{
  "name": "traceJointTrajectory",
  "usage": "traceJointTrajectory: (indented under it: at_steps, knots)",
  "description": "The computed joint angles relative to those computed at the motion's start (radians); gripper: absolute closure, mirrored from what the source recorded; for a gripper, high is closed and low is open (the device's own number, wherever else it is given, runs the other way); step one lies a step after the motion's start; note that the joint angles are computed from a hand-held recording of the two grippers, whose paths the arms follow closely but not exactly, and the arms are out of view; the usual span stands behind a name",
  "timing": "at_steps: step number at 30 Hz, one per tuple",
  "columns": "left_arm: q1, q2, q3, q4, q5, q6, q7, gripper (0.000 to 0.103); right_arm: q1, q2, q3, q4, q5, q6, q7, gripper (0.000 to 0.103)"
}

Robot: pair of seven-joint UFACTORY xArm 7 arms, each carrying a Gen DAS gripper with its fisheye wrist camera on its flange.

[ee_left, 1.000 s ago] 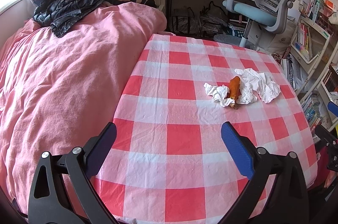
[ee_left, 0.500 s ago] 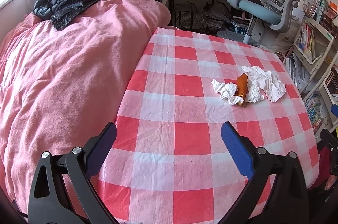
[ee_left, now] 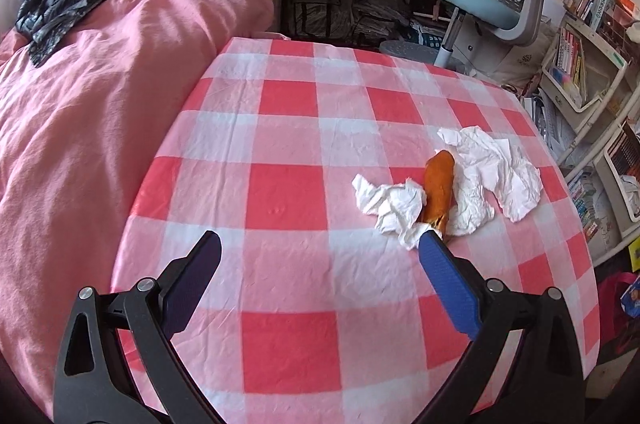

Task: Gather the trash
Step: 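Lower the left gripper onto the small white tissue and close it, then grasp the orange scrap with the right gripper while the left gripper holds the tissue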

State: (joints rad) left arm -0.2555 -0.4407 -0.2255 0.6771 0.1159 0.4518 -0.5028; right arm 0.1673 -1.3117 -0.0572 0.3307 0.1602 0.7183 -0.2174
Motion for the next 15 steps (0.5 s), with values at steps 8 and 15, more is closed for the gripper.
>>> traceJointTrajectory:
  at_steps: [8,15]
  knots:
    - [-0.011,0.164,-0.021,0.105,0.082,0.006,-0.010,0.038,0.025,0.065,-0.050,0.018,0.042,-0.033,-0.022,0.009]
    - [-0.083,0.060,0.104,0.066,-0.131,0.105,0.190,0.085,0.132,0.315,-0.043,0.105,0.111,-0.125,-0.045,0.031]
